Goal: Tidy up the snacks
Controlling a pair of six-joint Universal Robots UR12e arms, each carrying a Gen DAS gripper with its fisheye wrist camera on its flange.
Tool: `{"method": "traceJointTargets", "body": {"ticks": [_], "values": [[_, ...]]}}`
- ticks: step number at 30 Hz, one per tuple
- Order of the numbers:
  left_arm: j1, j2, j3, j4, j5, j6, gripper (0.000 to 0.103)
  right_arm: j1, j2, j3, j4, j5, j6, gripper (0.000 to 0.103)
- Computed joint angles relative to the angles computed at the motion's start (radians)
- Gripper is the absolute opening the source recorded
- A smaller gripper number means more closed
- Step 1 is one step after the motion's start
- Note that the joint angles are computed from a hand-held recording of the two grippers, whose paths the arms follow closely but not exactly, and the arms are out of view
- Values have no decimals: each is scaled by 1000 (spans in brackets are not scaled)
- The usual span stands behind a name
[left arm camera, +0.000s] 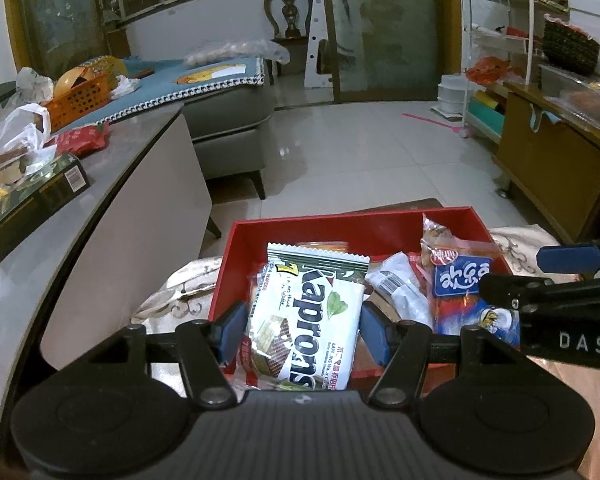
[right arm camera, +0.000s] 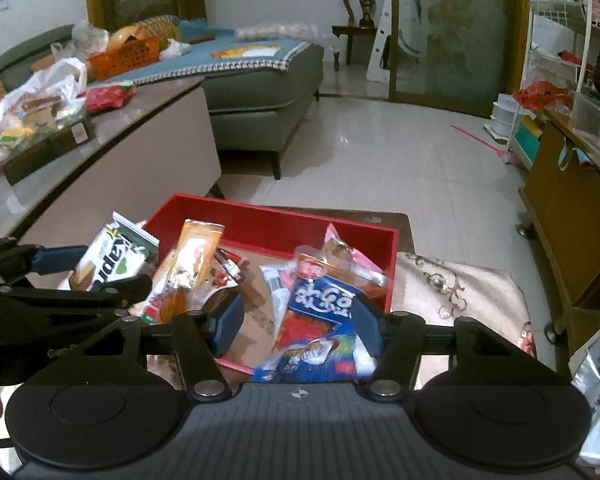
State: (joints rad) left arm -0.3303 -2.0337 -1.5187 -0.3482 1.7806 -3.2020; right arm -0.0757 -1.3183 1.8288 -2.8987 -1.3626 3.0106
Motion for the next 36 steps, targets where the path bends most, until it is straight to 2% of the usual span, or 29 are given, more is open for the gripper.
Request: {"method": "traceJointTargets", "body": {"ticks": [5,10,19,28,30,36], "values": [[0,-5,3,-25,-13,16,55,-11,-1,5,29,-25,0,66],[4,-17,24,-61,-48,-29,55,-24,-3,6,66,-39,36,66],[-11,-49,60,-60,-18,-10,56,-16,13,-10,73,-22,35,67],[-17,-68,83,-71,19,0,57,-8,24,-19,82,-48,32,71],[-19,-69,85,-73,31,1,65,-8,21,-18,80,-48,23,71],[-22,-66,81,-60,42,2,69,-8,19,-15,82,-58,22,71]]}}
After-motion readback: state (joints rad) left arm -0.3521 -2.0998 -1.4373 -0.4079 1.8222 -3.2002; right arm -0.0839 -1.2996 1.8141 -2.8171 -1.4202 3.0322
